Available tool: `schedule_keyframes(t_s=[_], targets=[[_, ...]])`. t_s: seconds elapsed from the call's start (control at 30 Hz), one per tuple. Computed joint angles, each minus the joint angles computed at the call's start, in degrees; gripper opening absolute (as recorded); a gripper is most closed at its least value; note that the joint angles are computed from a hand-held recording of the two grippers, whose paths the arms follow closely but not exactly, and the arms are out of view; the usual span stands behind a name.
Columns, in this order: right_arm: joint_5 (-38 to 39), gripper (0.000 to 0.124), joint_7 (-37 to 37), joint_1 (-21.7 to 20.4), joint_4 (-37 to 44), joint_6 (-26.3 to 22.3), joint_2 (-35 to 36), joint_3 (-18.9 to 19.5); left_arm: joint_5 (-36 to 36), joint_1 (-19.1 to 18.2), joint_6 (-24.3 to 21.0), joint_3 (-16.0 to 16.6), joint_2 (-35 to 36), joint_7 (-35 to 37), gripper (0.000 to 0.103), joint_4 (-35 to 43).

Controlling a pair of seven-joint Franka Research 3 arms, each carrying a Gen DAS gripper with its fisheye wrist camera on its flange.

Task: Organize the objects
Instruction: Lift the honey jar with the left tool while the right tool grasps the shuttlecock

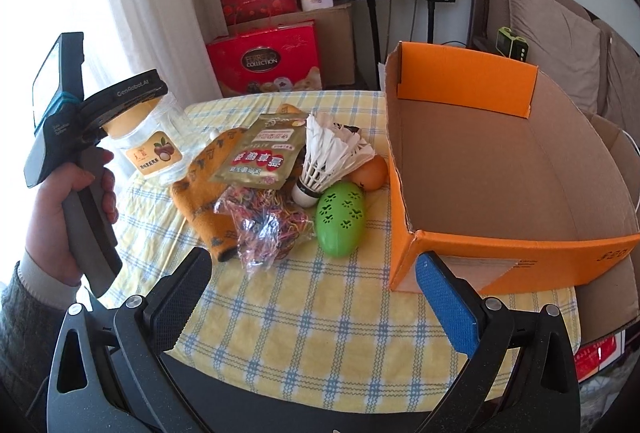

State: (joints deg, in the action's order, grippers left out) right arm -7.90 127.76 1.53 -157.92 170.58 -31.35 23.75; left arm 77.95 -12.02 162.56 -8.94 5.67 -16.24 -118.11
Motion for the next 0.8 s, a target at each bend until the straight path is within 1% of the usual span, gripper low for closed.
schedule_keyframes(t_s=[0.07,0.2,0.3,0.4,0.47,0.53,0.6,0.67,0.73,0.77,0.8], targets=[[0.1,0.103,-0.5,0.7,0.3,0.3,0.1,-0.4,0.7,0.7,2.7,0.4,-1.4,0.9,0.087,-1.3],[1.7,0.103,-2.3,3.2,1.4,0.8,1.7,-2.3,-0.3,2.3,7.4,0.3,-4.5,3.9,0.087,-4.6],[2.0,0.102,-2.6,3.2,2.5,0.6,2.6,-2.0,0.1,3.6,10.0,-0.1,-7.1,4.6,0.087,-7.3],[2.8,0.101,-3.2,4.0,3.4,0.9,3.9,-2.8,0.3,4.9,12.3,-0.8,-9.6,5.2,0.087,-9.7],[2.8,0.1,-3.3,3.8,4.5,0.9,5.0,-2.7,0.2,5.7,13.5,-1.4,-11.3,5.7,0.087,-11.3],[3.0,0.099,-4.0,4.6,6.1,0.4,6.5,-3.6,-0.6,6.4,14.4,-2.1,-12.7,7.1,0.087,-12.5],[3.5,0.097,-5.1,5.7,7.9,-0.4,7.9,-4.9,-3.0,6.9,15.2,-2.5,-13.7,10.1,0.087,-13.6],[2.9,0.095,-4.9,5.3,9.7,-1.4,8.9,-5.0,-3.8,8.0,16.8,-3.2,-14.6,11.2,0.087,-14.2],[2.1,0.092,-4.3,4.8,11.3,-2.1,9.9,-5.0,-3.5,9.4,17.5,-4.4,-15.6,11.1,0.087,-14.8],[2.2,0.09,-4.2,5.1,11.9,-2.3,10.6,-5.5,-2.6,10.2,17.7,-5.1,-16.1,10.1,0.087,-14.9],[2.8,0.085,-4.4,6.0,12.5,-2.5,11.4,-6.5,-1.8,10.8,17.8,-5.7,-16.5,9.3,0.087,-15.0]])
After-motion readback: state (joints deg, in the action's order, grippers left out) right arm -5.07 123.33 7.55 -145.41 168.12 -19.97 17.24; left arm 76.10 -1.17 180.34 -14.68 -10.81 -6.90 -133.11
